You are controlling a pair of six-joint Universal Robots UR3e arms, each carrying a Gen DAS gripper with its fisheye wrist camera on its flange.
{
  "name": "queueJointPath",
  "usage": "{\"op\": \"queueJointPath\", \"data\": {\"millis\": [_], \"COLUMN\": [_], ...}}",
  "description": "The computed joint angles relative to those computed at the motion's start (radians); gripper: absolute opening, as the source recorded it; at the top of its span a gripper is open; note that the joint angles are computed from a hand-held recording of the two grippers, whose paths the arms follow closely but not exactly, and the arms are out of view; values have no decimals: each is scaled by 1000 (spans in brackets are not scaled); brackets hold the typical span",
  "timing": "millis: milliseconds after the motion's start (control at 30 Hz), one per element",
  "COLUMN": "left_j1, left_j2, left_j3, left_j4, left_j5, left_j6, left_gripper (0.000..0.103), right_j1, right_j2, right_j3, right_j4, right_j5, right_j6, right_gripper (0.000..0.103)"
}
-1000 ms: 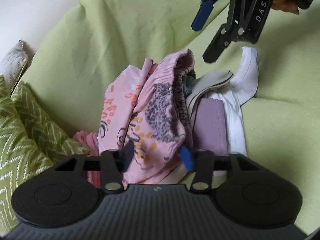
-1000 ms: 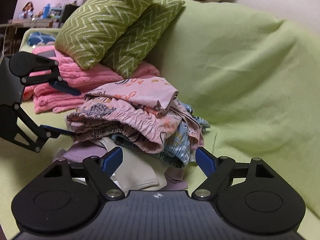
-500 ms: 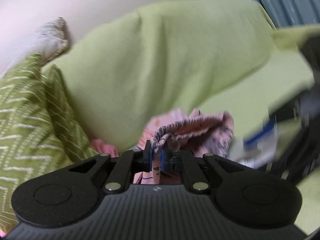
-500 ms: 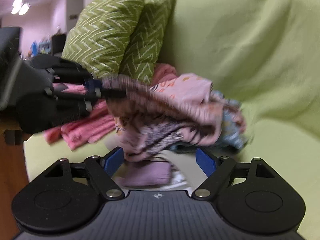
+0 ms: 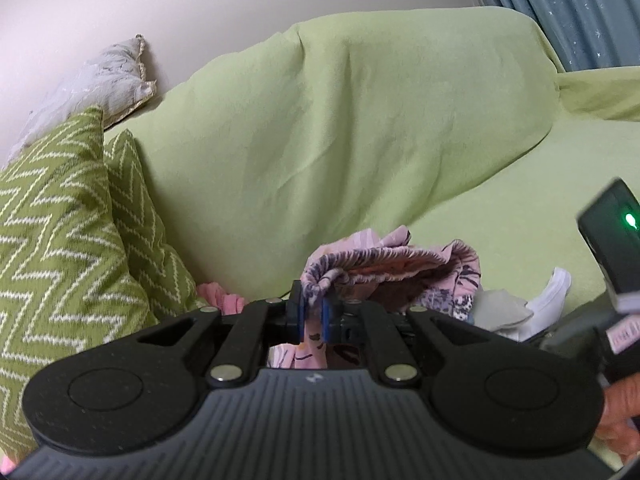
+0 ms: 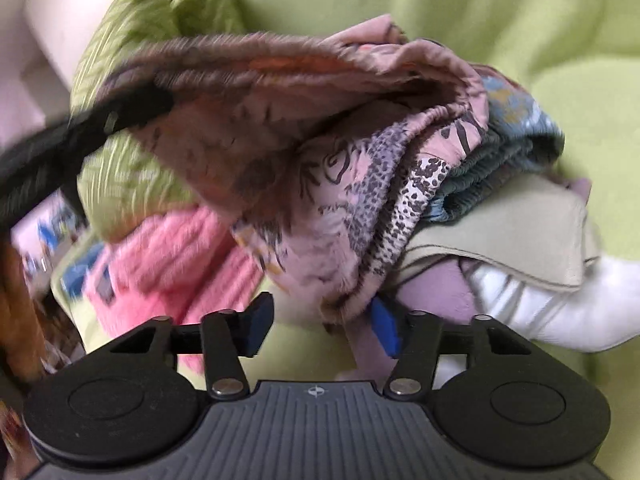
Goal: Fold clothes
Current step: 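Lift the pink pants off the pile with both grippers and shake them out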
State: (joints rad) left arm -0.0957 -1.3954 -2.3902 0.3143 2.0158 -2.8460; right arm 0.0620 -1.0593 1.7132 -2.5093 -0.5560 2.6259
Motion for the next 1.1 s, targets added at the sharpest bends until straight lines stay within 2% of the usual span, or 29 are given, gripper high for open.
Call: {"op": "queueJointPath", "data": {"millis": [67, 100, 167, 267, 433, 667, 733, 800, 867, 900, 1033, 1100], "left_j1": [-10, -17, -35, -85, -202, -424, -482, -538, -588, -608, -624, -630], "left_j2": [-3, -2, 0, 8, -6, -155, -214, -281, -365, -408, -477, -511], "left_j3": [-5, -7, -4, 26, 171, 540, 654, 776, 885, 931, 1017, 1071], "left_j4": [-5, -8, -16, -35, -80, -134, -180, -243, -301, -322, -460, -542], "left_j5": [15, 24, 46, 112, 230, 341, 347, 348, 360, 372, 339, 340], "left_j6": [-9, -14, -21, -45, -42, 30, 15, -13, -25, -29, -152, -193], "left_gripper": [6, 6, 6, 6, 6, 6, 6, 6, 6, 6, 6, 6], "right_j1": [5, 6, -3, -57, -242, -569, -687, -809, -915, -954, -998, -1001], "right_j2": [23, 28, 27, -21, -217, -378, -403, -382, -323, -295, -173, -121], "right_j3": [-17, -29, -46, -55, -64, -279, -383, -542, -710, -768, -902, -930], "right_j4": [-31, -16, 36, 210, 554, 1061, 1306, 1611, 1850, 1898, 1835, 1846], "right_j5": [4, -3, -15, 8, 84, 208, 248, 271, 275, 267, 139, 68], "right_j6": [75, 88, 80, -59, -468, -970, -1188, -1434, -1610, -1644, -1510, -1498], "right_gripper": [30, 15, 10, 7, 5, 0, 0, 0, 0, 0, 0, 0]}}
